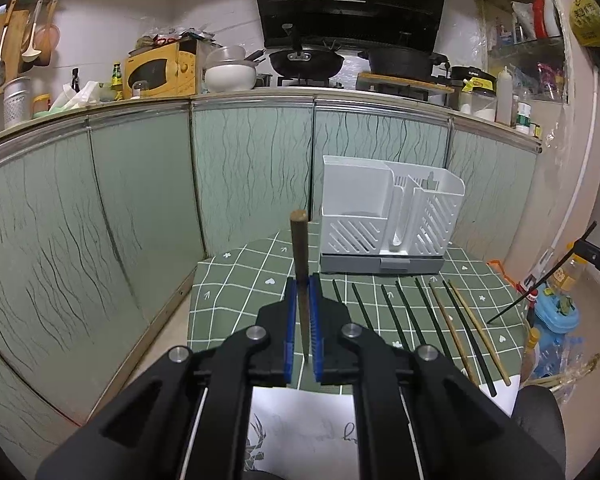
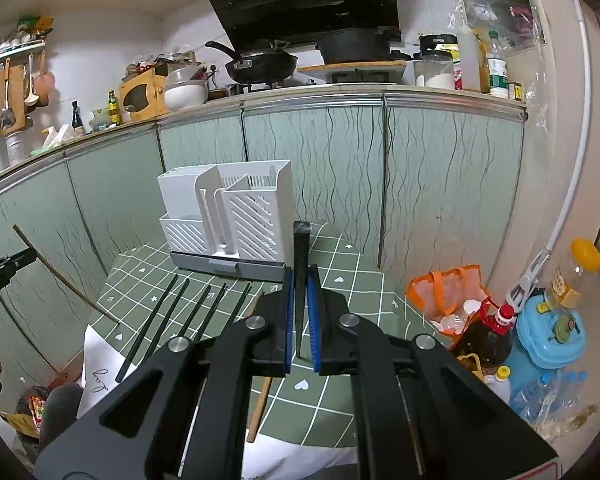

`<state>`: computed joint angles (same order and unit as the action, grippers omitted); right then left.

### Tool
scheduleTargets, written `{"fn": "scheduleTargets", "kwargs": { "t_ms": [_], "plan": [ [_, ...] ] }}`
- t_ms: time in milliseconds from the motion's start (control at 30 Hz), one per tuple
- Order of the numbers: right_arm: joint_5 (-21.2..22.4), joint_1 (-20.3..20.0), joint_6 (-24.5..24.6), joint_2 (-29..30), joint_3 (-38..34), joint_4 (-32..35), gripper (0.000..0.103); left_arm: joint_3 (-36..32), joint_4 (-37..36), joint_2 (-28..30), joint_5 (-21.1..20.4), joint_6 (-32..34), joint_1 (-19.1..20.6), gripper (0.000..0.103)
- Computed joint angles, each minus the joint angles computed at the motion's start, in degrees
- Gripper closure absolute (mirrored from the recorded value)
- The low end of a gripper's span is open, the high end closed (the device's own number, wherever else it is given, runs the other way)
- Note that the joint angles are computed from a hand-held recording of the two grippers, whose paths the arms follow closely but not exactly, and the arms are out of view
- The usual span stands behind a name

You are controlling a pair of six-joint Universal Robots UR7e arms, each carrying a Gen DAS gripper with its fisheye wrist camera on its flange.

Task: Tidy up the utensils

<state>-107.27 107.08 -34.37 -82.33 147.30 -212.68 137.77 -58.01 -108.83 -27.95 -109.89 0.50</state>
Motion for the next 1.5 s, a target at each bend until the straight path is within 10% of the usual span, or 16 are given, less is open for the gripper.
{"fn": "scheduleTargets", "kwargs": {
  "t_ms": [400,1500],
  "plan": [
    [-0.77,3.02,-0.20,0.77,-4.46,4.50,0.097,-0.82,-12.70,-1.43,5.68,17.30,4.81,0.102],
    [-0.79,3.36,-1.10,1.33,-4.51,4.15,0.097,2.67,-25.08,-0.78,4.42,26.12,9.33,0.093]
  ]
}}
